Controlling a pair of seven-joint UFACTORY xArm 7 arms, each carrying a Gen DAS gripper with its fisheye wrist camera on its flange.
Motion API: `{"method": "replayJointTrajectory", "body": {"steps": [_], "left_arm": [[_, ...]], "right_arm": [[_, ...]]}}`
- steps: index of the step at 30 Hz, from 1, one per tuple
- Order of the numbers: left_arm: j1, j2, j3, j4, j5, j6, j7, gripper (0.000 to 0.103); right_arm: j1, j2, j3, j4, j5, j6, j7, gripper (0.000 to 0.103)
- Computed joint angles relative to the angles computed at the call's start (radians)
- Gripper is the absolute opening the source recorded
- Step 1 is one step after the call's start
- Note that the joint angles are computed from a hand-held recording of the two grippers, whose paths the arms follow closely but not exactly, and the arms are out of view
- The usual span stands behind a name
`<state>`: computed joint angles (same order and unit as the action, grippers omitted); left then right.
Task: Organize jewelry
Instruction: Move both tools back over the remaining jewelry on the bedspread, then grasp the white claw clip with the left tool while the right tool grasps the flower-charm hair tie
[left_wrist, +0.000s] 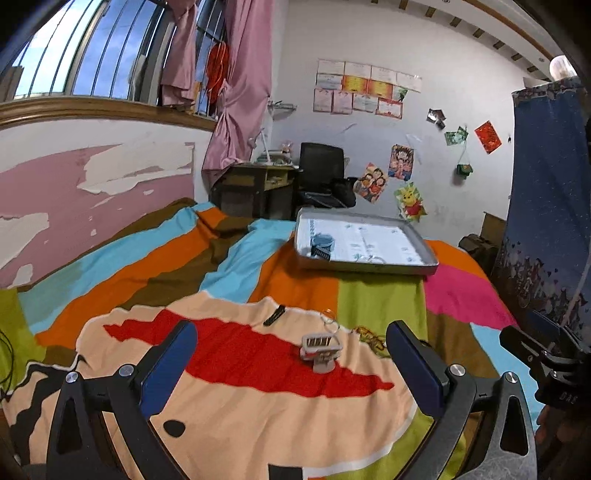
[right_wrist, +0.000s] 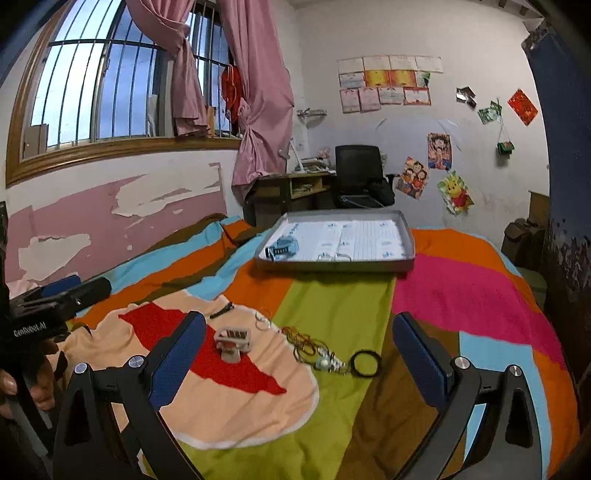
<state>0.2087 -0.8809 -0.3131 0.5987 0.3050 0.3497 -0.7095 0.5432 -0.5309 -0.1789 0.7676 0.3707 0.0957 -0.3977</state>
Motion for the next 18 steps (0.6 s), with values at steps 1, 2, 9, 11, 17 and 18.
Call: {"method": "replayJointTrajectory", "body": {"steps": [1, 2, 9, 11, 17, 18], "left_arm": [[-0.006, -0.001, 0.002, -0.005, -0.004, 0.009, 0.000, 0.103], [-0.010, 0.001, 0.002, -0.007, -0.006, 0.014, 0.000, 0.103], [-0.007, 0.037, -0.007, -0.014, 0.007, 0.020, -0.014, 0.103], [0.002, 0.056, -0.009, -0.008, 0.010, 0.016, -0.027, 0.103], [0.005, 0.155, 0.003, 0.051, 0.033, 0.031, -0.021, 0.103], [-0.004, 0.175, 0.011, 0.064, 0.034, 0.038, -0.012, 0.103]], "right_arm": [[0.001, 0.002, -0.002, -0.005, 0.001, 0.000, 0.000, 0.099], [0.001, 0.003, -0.004, -0.009, 0.000, 0.005, -0.002, 0.099], [-0.007, 0.026, -0.001, -0.023, 0.007, 0.007, -0.016, 0.099], [-0.002, 0.036, -0.003, -0.025, 0.012, 0.002, -0.018, 0.099], [-0.040, 0.088, 0.020, 0.003, 0.020, 0.033, 0.009, 0.099], [-0.036, 0.099, 0.013, 0.014, 0.030, 0.049, 0.005, 0.099]]}}
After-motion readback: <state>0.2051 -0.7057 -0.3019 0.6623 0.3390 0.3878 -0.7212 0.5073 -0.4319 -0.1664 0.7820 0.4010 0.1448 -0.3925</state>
